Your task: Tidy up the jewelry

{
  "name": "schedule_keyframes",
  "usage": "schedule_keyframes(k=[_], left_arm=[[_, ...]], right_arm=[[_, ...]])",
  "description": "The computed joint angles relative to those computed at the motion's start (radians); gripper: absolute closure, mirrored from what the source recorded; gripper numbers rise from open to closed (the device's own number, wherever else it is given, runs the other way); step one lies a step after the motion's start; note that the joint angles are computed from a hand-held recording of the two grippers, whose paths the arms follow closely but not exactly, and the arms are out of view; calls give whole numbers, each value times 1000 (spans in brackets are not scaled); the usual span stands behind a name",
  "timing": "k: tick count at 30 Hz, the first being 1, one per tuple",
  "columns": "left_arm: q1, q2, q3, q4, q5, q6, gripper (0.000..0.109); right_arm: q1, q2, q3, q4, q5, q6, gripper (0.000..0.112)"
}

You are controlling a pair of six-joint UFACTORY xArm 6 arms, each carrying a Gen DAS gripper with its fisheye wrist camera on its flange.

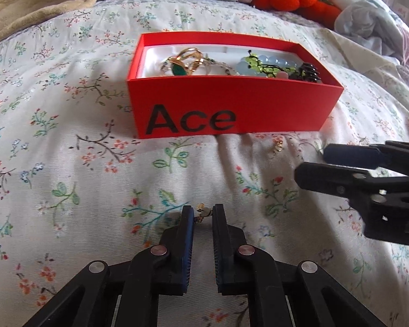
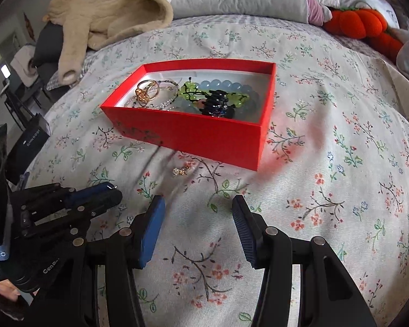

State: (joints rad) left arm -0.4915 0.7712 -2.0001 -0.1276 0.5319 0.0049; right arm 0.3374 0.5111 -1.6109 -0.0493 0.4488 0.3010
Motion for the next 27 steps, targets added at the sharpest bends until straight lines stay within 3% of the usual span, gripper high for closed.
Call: schedule_keyframes(k=[3, 10, 15, 27], left_arm=[[11, -31, 61, -16, -35, 10, 100], [31, -32, 74, -234, -40, 123, 100], [36, -29, 71, -300, -31, 162, 100], [32, -33, 77, -263, -36, 135, 100]], right_arm=[[9, 55, -70, -53, 18, 24, 58], [28, 139, -187, -263, 63, 135, 61], [37, 166, -235, -347, 107, 174, 72], [36, 145, -201, -358, 84, 141, 94]])
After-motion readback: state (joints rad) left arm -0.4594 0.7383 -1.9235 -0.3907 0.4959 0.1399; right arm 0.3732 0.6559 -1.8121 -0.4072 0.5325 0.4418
